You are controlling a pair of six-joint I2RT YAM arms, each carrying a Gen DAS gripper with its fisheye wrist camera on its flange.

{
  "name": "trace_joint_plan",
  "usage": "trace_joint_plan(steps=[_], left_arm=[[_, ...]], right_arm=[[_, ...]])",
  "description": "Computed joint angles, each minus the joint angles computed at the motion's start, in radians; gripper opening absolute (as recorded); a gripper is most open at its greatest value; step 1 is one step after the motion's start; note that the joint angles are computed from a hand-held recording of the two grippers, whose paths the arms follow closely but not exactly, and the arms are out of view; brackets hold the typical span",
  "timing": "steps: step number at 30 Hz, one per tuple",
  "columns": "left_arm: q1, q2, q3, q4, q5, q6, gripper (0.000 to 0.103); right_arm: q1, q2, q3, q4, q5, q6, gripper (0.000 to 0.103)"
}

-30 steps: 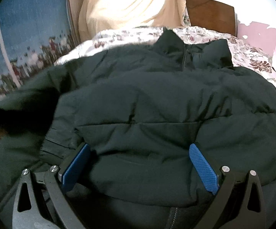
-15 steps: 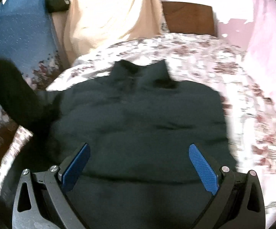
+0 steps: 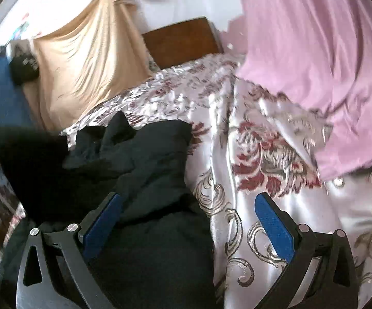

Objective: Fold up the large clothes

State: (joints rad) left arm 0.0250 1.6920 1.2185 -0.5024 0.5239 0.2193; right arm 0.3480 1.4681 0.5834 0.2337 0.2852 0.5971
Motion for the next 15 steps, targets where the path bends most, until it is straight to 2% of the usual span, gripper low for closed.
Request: trace_joint_plan(steps=[4,9,12,15], left_arm=[[0.011,0.041,-0.087,0.024,0.045,0.025,0.016],[-0.012,0.004,-0.143,-0.007,-0.012,0.144,0.017],[-0.007,-0.061,-0.182,-0.035,0.02,0.184,0.026],[0.005,-0.105,-0.211,-0.062,0.096,0.185,0.043]], right_arm=[[-0.002,0.062,0.005,0.053,-0.011,-0.01,0.102],[0.017,0.091,-0.006,0.069,-0.013,0.009,0.102],[0.014,0.105,-0.008,0.073,-0.021,0.022,0.102],[0.015,0.103,-0.015,0.073,-0.018,0.035,0.102]])
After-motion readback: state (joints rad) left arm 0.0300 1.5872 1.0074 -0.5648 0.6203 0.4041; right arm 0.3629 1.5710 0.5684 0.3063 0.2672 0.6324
